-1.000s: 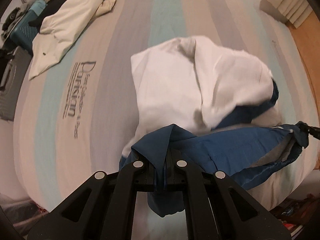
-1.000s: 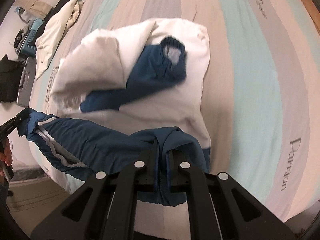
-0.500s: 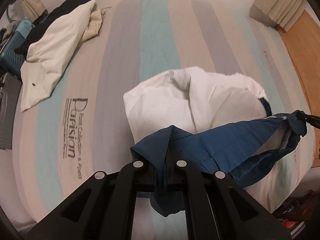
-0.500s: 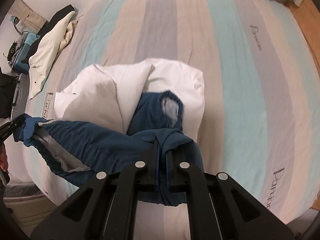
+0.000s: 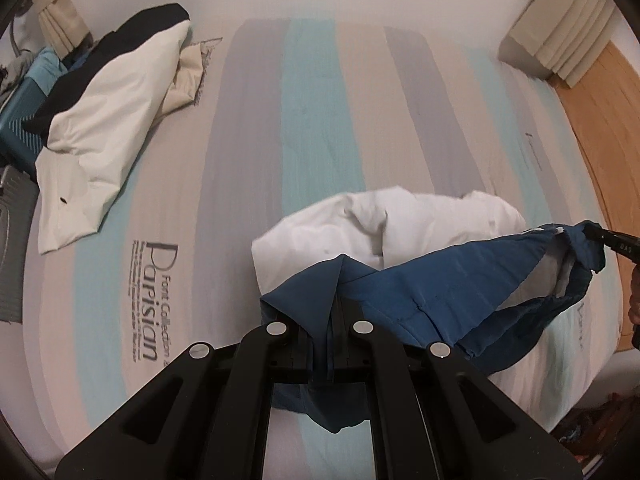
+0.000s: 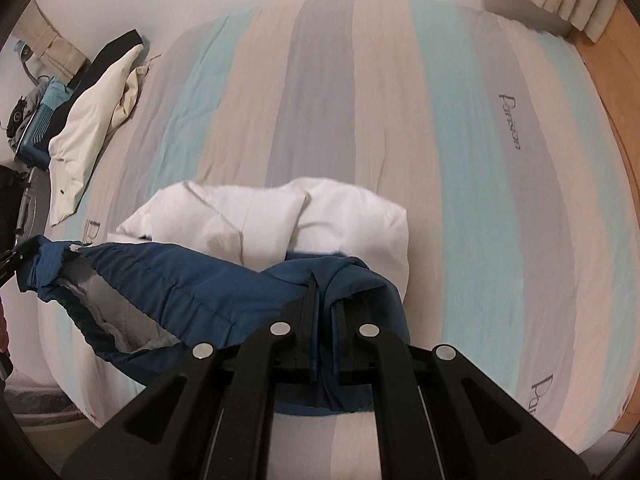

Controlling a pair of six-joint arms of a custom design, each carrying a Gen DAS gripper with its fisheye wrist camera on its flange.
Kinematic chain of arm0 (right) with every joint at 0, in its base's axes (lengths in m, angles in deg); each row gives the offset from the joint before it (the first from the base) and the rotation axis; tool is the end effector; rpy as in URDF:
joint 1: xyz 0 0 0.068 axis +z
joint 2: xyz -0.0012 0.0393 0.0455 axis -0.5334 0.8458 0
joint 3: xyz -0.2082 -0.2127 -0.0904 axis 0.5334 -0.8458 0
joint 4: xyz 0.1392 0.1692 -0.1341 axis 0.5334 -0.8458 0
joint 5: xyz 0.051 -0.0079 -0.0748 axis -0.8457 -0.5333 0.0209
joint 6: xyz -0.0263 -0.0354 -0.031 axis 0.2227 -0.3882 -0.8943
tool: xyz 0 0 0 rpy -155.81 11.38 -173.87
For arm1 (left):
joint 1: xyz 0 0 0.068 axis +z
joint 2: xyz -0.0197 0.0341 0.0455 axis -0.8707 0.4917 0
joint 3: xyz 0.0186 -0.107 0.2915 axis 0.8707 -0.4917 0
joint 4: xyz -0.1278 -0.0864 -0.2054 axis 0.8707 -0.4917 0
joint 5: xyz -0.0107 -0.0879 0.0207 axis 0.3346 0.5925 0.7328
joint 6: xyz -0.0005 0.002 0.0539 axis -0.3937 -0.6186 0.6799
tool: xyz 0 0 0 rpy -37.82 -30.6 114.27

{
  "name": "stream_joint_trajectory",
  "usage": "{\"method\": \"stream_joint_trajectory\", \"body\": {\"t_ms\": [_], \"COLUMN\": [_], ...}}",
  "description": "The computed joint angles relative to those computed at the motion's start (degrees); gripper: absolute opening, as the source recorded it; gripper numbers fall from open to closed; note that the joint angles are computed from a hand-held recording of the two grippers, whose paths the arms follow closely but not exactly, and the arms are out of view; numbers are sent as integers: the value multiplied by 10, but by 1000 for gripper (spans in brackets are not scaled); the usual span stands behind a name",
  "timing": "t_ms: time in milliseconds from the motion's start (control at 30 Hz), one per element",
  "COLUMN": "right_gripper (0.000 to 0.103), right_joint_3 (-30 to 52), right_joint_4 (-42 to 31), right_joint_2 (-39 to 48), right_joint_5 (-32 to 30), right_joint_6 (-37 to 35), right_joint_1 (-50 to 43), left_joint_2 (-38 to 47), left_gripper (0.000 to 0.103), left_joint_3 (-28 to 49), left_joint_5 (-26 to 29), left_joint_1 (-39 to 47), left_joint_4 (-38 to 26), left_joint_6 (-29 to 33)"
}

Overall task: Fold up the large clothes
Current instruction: 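Lift the hem with both tools and fold it up over the hood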

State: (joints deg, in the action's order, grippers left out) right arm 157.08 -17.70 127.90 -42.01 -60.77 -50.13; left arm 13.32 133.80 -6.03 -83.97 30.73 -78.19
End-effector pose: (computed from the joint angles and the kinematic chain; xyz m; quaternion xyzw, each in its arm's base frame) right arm 0.3767 -0.1116 0.2753 -0.1326 0.9781 0.0840 0.1369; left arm 0.2652 -0.1093 0.2980 -0.1039 0.9792 -0.0144 0.1734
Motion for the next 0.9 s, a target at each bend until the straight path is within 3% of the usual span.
{"method": "stream_joint_trajectory", "body": {"t_ms": [567, 900], "right_gripper": [3, 3], "right_joint_3": [72, 132], "right_joint_4": [75, 70], "right_joint_2": [159, 240], "right_joint_5": [32, 41], "right_joint_6": [85, 99], "right_joint_1": [46, 55], "left_joint_2": [184, 259], "left_gripper": [3, 3], "left_joint_3": [26, 41], "left_joint_5": [12, 29], "left_joint_1": [63, 86], "left_joint_4": [128, 165], "left_joint_6": [37, 48]}}
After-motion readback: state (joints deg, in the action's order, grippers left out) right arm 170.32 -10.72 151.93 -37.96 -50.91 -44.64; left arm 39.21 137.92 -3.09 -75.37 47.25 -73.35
